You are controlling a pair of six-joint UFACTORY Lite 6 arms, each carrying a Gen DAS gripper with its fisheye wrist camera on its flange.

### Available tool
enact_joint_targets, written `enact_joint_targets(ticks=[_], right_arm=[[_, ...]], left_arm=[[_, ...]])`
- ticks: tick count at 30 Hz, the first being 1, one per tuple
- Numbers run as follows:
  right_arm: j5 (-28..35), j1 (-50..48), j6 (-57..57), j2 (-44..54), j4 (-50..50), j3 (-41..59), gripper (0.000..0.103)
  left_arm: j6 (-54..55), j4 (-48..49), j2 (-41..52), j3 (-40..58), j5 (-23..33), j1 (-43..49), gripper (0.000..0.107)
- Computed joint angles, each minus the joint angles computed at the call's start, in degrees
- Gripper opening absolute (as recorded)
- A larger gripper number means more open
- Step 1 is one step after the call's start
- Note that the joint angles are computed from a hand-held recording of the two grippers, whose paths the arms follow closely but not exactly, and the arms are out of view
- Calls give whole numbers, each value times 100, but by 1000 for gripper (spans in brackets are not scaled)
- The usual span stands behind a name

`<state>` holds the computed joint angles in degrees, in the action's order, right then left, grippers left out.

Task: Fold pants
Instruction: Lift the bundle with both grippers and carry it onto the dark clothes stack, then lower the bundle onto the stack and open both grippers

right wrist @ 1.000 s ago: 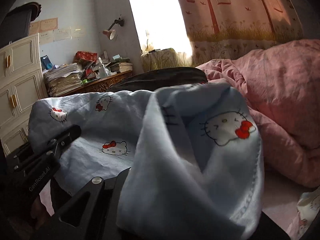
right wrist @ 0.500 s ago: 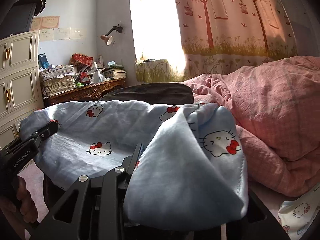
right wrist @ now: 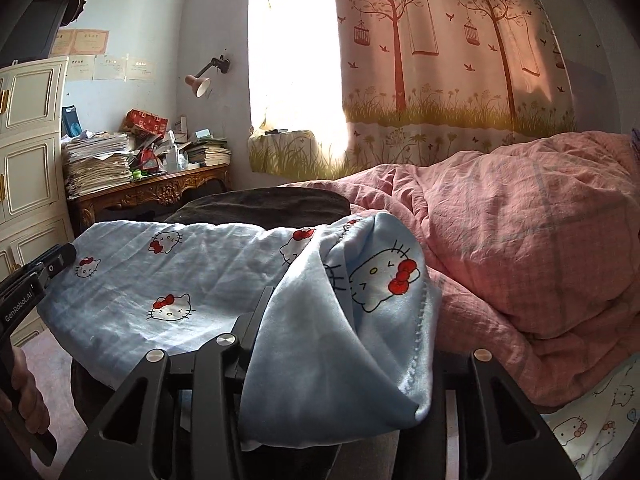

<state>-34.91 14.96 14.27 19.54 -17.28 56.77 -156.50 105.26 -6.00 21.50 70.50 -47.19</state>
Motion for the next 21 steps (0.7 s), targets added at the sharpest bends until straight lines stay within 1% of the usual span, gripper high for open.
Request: enact_joint_targets(ticks=[3, 6, 8, 9, 11, 14, 15, 16, 17, 18, 19, 20, 21], right_arm=[[26, 38, -171, -40, 156, -33, 41], [59, 68, -259, -75, 295, -33, 41], [-43, 125, -596, -147, 740, -144, 43], [-143, 165, -806, -196, 1005, -233, 46], [-300, 233, -1161, -273, 1378, -361, 46], [-313, 225, -1192, -365, 1421, -423, 46], [-349, 217, -1187, -400, 1436, -461, 48], [-377, 217, -1222, -439, 1466, -490, 53], [-440, 256, -1391, -488, 1645, -540, 56], [-564, 300, -1592, -542, 1873, -619, 63], [-693, 333, -1742, -597, 2051, -696, 73], [-804, 352, -1853, -643, 2188, -752, 78], [-921, 357, -1909, -702, 2283, -823, 83]], left_arm=[[-48, -32, -23, -46, 78, -66, 27], [-95, -204, -52, -82, 355, -268, 27], [-160, -268, -113, -146, 499, -422, 27], [-168, -299, -132, -171, 575, -489, 27], [-151, -360, -133, -174, 721, -623, 27], [-103, -479, -94, -150, 1024, -887, 27], [-83, -532, -73, -139, 1139, -988, 28], [-100, -607, -26, -126, 1302, -1106, 34], [-149, -667, 20, -126, 1462, -1215, 48], [-212, -726, 75, -122, 1592, -1288, 56], [-264, -770, 112, -120, 1676, -1330, 67], [-291, -796, 111, -127, 1714, -1342, 72], [-299, -805, 91, -137, 1716, -1336, 73]])
